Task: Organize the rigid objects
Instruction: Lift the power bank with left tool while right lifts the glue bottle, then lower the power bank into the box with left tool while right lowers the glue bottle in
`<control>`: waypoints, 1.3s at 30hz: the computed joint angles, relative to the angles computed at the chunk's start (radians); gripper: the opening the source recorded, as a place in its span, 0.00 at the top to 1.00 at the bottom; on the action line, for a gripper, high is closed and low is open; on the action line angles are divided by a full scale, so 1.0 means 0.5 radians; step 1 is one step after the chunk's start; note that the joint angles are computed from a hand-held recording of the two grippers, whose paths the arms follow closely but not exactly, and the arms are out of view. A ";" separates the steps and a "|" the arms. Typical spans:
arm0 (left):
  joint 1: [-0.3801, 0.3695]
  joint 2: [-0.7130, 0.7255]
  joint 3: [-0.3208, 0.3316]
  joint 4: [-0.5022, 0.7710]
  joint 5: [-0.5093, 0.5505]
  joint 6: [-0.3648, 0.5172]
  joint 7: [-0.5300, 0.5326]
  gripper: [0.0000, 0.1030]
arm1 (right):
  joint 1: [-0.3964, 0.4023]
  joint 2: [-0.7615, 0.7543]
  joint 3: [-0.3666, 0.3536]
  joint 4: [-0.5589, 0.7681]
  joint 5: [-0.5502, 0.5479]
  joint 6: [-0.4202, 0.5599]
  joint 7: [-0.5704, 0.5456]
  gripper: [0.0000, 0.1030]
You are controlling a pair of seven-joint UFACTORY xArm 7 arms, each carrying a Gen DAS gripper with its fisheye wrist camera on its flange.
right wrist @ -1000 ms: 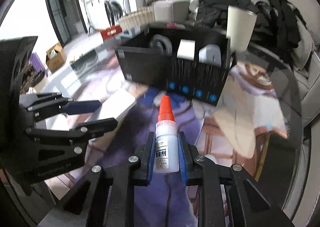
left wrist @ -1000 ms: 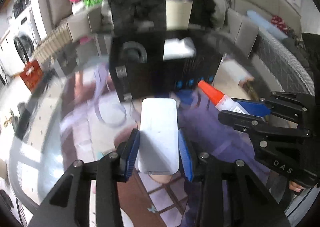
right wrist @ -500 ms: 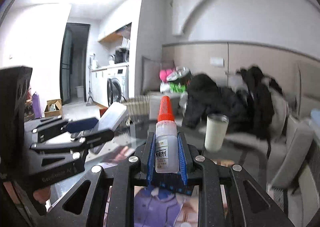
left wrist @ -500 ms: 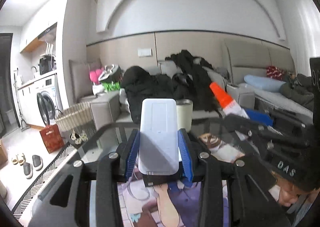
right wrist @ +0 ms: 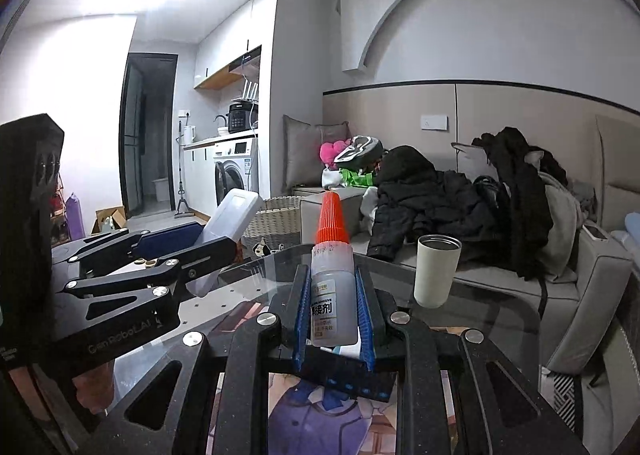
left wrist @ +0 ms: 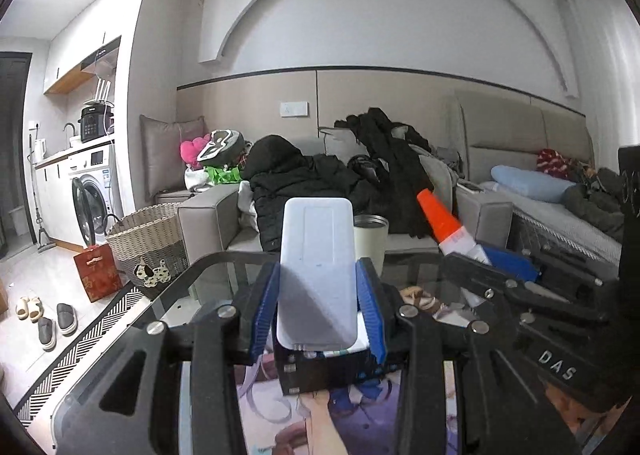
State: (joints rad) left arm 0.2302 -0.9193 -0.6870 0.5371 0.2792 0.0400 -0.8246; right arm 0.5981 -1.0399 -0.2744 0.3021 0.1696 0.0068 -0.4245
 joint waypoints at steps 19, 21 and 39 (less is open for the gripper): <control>0.676 0.516 -0.363 0.398 -0.024 -0.189 -0.036 0.63 | 0.382 0.906 -0.357 0.618 -0.076 -0.307 0.189 0.80; 0.656 0.578 -0.357 0.419 -0.012 -0.148 -0.021 0.63 | 0.383 0.957 -0.374 0.647 -0.077 -0.281 0.202 0.80; 0.146 1.412 -0.081 0.822 0.223 0.636 0.067 0.63 | 0.232 1.424 -0.392 1.011 0.352 0.500 0.033 0.80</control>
State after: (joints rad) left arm 0.3029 -0.2134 -0.7273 0.9480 0.3907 0.3580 -0.7911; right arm 0.7141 -0.3277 -0.4702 0.8077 0.3458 0.2570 -0.4079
